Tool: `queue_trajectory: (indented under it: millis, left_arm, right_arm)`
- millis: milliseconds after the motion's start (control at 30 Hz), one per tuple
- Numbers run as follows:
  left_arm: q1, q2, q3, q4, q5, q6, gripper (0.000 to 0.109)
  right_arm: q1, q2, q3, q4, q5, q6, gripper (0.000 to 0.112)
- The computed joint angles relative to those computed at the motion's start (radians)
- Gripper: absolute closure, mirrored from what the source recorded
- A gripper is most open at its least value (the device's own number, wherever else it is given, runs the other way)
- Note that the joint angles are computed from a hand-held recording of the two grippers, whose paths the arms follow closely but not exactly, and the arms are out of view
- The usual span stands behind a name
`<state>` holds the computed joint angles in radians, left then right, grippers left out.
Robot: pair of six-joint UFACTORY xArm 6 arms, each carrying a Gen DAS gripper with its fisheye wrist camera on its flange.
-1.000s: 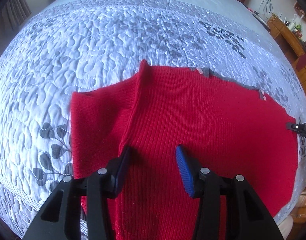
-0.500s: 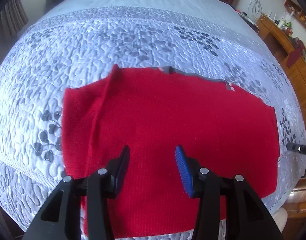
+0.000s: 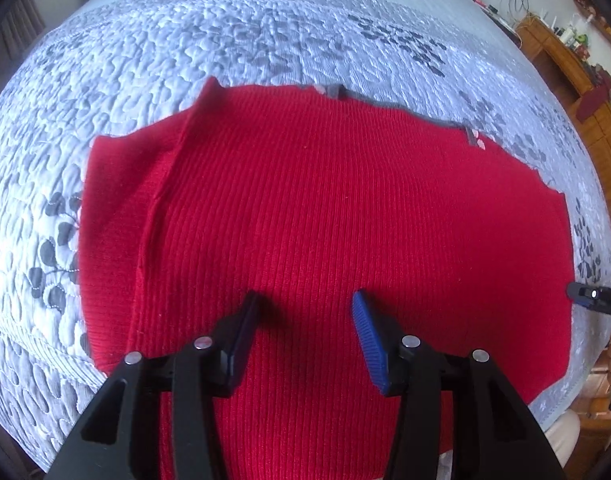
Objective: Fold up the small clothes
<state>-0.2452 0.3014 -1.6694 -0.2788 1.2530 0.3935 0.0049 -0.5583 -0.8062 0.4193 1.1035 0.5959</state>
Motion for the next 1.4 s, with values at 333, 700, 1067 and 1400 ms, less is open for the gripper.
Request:
queue_trajectory:
  millis: [333,700,1067,1400]
  left_arm:
    - [-0.011,0.015,-0.005,0.032,-0.001,0.007,0.058]
    - [-0.014,0.022,-0.008,0.037,-0.006,0.017,0.057]
    - [0.058,0.047,-0.132,-0.085,0.134,0.112,0.057]
    - [0.185,0.132,-0.233,-0.293,0.325,0.197,0.057]
  right_arm:
    - [-0.006,0.008,-0.01,0.009,-0.001,-0.02,0.095]
    - [0.002,0.047,-0.066,-0.031,0.037,0.027,0.098]
    - [0.121,0.318,-0.525,-0.181,0.209,0.127,0.099]
    - [0.341,0.866,-1.241,-0.227,0.344,0.051,0.1]
